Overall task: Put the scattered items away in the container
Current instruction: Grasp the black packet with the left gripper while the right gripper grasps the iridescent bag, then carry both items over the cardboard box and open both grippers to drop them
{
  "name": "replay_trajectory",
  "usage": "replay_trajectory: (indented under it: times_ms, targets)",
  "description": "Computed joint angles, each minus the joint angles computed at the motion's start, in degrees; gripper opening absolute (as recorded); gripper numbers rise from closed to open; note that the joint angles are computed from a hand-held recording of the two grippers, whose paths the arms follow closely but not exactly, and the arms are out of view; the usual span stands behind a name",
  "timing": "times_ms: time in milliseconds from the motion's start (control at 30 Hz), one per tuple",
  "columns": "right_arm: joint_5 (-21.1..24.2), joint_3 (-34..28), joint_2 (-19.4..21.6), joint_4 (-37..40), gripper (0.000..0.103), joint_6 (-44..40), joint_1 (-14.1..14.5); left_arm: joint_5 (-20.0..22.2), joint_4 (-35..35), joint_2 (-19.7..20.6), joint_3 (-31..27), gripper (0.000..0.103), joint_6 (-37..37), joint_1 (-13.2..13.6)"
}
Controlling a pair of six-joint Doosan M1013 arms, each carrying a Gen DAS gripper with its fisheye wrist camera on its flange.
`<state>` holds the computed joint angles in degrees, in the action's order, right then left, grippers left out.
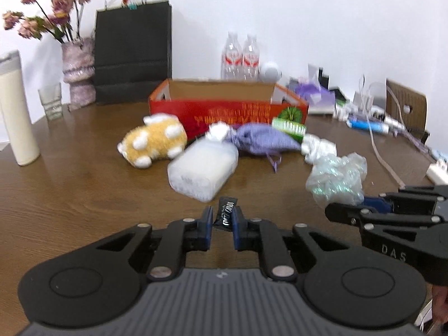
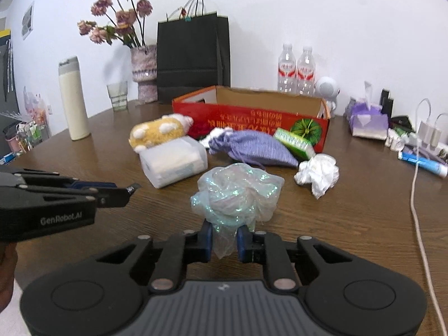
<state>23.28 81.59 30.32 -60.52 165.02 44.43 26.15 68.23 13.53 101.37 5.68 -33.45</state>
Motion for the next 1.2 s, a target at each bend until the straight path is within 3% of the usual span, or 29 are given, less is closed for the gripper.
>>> replay_trajectory:
  times_ms: [267, 367, 467, 567, 733, 800, 900, 1033, 1200]
  targets:
    - [0.7, 0.0, -2.6, -8.6, 0.016, 4.9, 0.7, -0.3, 4.2, -1.9, -2.3, 0.015, 0.6, 0.3]
    - [1.3, -1.0, -3.4, -10.3, 0.016, 5.2, 0.5, -2.5, -1.0, -2.3, -4.8, 0.015, 5.5, 1.4]
    - [1.7, -2.7, -4.0, -7.2, 0.016, 1.9, -0.1, -4.1, -11.2, -2.4, -8.1, 0.015, 15.8, 2.7]
    - [2.4, -5.1, -4.4, -1.9, 0.016, -4.7, -0.8, -4.1, -23.4, -2.3, -11.0, 0.015, 27.8, 3.8]
    - [3.0, -8.7, -4.8, 7.4, 0.016, -15.0, -2.1, -2.3, -33.6, -1.9, -14.8, 0.015, 37.8, 5.1]
    - [2.6, -10.3, -4.8, 15.1, 0.016, -21.7, -3.1, 0.1, -38.2, -0.8, -17.6, 0.015, 41.8, 5.8]
    - [3.9, -14.4, -3.9, 32.4, 0.016, -37.3, -5.1, 4.6, -44.5, 1.2, -22.4, 0.015, 47.5, 6.8]
    - [12.3, -23.7, -0.4, 52.1, 0.016, -54.4, -8.1, 12.4, -55.7, 5.1, -31.0, 0.015, 57.3, 8.7]
    - [25.4, -38.8, 6.4, 59.8, 0.016, -59.4, -10.6, 20.9, -58.1, 10.6, -41.6, 0.015, 63.2, 10.2]
